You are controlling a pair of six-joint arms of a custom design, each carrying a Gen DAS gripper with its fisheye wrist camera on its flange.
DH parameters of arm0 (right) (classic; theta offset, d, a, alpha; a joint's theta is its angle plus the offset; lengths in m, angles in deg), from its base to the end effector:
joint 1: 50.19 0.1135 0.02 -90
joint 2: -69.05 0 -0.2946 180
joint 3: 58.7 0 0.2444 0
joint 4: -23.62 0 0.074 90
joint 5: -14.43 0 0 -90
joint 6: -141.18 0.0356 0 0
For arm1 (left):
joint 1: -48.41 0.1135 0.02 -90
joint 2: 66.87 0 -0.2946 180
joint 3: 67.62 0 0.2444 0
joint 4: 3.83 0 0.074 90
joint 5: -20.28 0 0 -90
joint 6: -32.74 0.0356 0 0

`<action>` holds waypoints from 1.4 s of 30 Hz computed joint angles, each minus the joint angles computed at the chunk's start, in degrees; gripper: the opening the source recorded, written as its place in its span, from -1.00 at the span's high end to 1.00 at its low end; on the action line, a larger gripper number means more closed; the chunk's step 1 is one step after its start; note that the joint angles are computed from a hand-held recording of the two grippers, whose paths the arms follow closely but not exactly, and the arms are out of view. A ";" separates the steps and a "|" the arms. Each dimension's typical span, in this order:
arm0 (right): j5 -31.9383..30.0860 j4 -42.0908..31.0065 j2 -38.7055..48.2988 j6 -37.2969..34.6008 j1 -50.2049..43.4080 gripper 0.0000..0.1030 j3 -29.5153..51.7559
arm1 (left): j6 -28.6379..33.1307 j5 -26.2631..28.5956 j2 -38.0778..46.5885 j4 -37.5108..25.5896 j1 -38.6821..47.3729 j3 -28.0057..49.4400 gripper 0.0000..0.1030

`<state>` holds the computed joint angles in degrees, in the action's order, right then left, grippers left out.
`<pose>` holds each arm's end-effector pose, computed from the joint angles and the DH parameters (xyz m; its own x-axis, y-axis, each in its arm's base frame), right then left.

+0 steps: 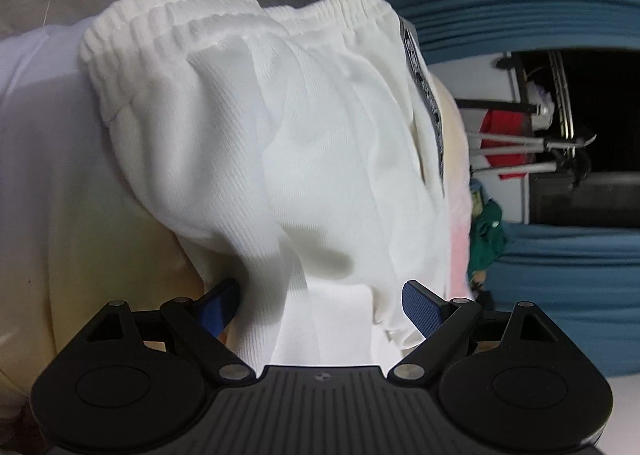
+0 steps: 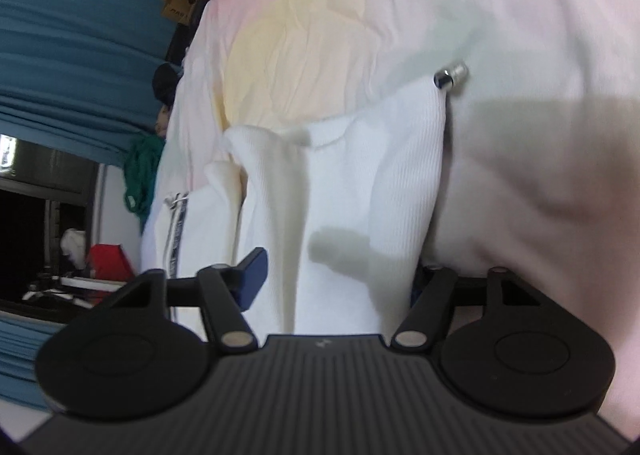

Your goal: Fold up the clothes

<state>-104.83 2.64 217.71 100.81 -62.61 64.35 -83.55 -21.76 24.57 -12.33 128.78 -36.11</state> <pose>0.5547 -0.1044 0.0848 -0.5665 0.8054 -0.1746 0.4496 0.4796 0.7536 0.0572 0.1788 0.1055 0.1327 -0.9909 -0.0237 -0.6199 -0.0643 -0.7821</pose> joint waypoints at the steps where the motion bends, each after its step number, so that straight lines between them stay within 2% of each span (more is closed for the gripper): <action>1: 1.44 -0.14 0.12 -0.02 0.54 -0.07 0.58 | -0.05 -0.52 0.17 0.11 -0.64 0.16 -0.71; 2: 2.64 -0.51 0.30 -0.34 0.87 0.00 1.24 | -0.39 -0.95 0.34 0.46 -1.15 0.20 -0.68; 4: 4.58 -1.66 0.75 -1.35 1.09 0.30 2.67 | -1.05 -1.84 0.71 1.16 -2.19 0.30 -0.60; 5: 5.76 -2.10 0.93 -1.24 1.30 0.38 3.34 | -1.50 -2.20 0.97 1.52 -2.34 0.28 -0.51; 7: 7.35 -1.39 0.60 -0.28 1.39 0.69 2.84 | -2.55 -2.75 1.62 2.22 -2.19 0.20 -0.39; 9: 7.45 0.35 0.07 0.96 1.11 0.78 1.60 | -3.47 -3.27 2.09 2.90 -2.37 0.11 -0.30; 13: 7.44 3.58 -1.71 1.21 0.79 0.78 -1.51 | -4.38 -6.46 0.01 2.86 -5.01 -0.23 -0.23; 19: 7.87 13.50 -6.59 1.53 0.65 0.81 -11.09 | -6.40 -14.09 -3.96 -0.21 -12.50 1.15 -0.22; 22: 9.32 16.69 -8.34 -0.34 1.26 0.83 -14.55 | -8.63 -18.34 -4.24 -0.67 -16.18 2.02 -0.21; 26: 9.32 20.89 -10.80 -3.71 0.83 0.83 -19.20 | -10.10 -21.04 -5.29 -1.59 -18.63 2.76 -0.22; 28: 9.04 21.38 -11.35 -4.81 0.44 0.83 -19.95 | -10.39 -22.23 -5.71 -2.56 -19.08 3.17 -0.06; 30: 8.86 21.52 -11.31 -4.96 0.26 0.83 -19.90 | -10.56 -23.44 -5.96 -3.72 -18.91 3.44 0.26; 31: 8.77 21.58 -11.28 -5.04 0.17 0.83 -19.86 | -10.21 -24.25 -6.30 -4.73 -18.82 3.65 0.35; 32: 8.64 21.61 -11.23 -4.93 0.06 0.83 -19.84 | -9.35 -25.30 -6.88 -6.07 -18.70 3.86 0.57; 38: 7.26 23.35 -11.52 -3.51 -1.08 0.84 -21.39 | -7.27 -27.25 -14.13 -9.43 -18.86 2.93 0.75; 39: 7.24 23.82 -11.78 -3.53 -1.18 0.84 -21.89 | -6.67 -27.52 -15.68 -10.60 -18.57 2.86 0.87; 42: 6.65 25.58 -12.51 -2.97 -1.63 0.84 -23.47 | -5.47 -27.18 -21.27 -13.78 -17.07 2.82 0.89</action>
<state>-98.18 28.21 205.20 97.84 -64.24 40.88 -89.01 -48.93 3.30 -26.11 111.71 -33.29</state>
